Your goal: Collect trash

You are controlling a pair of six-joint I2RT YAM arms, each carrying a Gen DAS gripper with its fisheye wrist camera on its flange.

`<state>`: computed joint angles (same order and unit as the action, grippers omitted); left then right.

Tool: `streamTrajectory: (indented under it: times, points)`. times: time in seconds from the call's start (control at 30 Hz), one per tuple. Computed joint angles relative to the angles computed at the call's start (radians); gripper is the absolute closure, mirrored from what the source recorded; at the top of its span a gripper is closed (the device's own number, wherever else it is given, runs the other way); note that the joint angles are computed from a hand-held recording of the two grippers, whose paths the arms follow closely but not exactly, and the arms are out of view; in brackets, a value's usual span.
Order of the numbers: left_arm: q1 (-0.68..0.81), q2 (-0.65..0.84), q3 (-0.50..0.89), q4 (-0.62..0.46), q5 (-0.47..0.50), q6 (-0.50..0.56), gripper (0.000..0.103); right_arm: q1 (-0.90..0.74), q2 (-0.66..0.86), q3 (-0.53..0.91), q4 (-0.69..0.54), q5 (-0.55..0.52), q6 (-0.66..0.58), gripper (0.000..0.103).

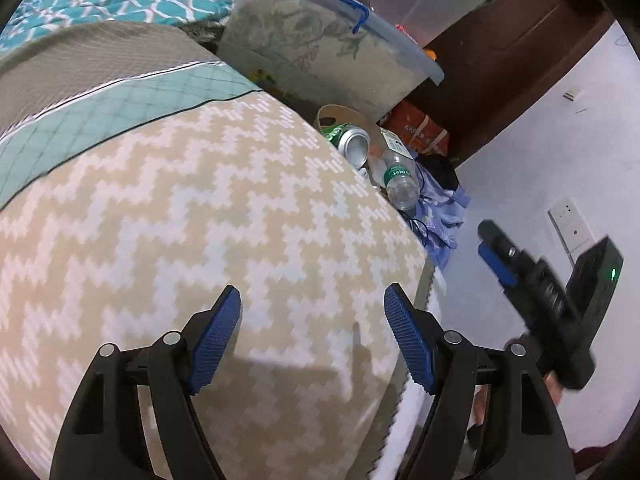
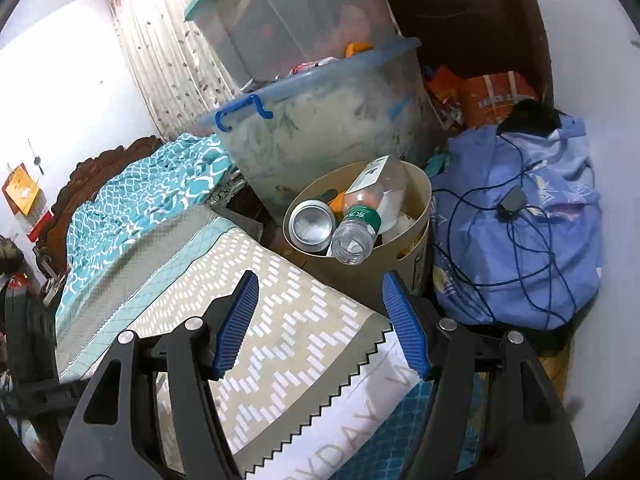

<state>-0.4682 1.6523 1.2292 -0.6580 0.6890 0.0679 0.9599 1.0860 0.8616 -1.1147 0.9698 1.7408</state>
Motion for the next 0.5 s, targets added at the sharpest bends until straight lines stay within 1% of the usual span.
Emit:
streamTrajectory:
  times: [0.07, 0.17, 0.2, 0.3, 0.43, 0.5]
  points:
    - [0.021, -0.031, -0.055, 0.046, 0.008, 0.004, 0.032, 0.020, 0.032, 0.031, -0.039, -0.005, 0.030, 0.036]
    - [0.043, -0.056, -0.077, 0.081, 0.028, 0.008, 0.032, 0.050, 0.071, 0.073, -0.091, -0.013, 0.082, 0.036]
    - [0.040, -0.075, -0.091, 0.103, 0.006, 0.019, 0.032, 0.059, 0.085, 0.089, -0.107, -0.014, 0.097, 0.036]
    - [0.032, -0.077, -0.087, 0.090, -0.001, 0.044, 0.032, 0.093, 0.141, 0.140, -0.160, -0.005, 0.144, 0.036]
    - [0.023, -0.072, -0.083, 0.083, -0.004, 0.061, 0.032, 0.108, 0.172, 0.179, -0.144, -0.011, 0.120, 0.035]
    - [0.023, -0.071, -0.083, 0.081, -0.005, 0.065, 0.032, 0.119, 0.193, 0.207, -0.162, 0.001, 0.124, 0.035]
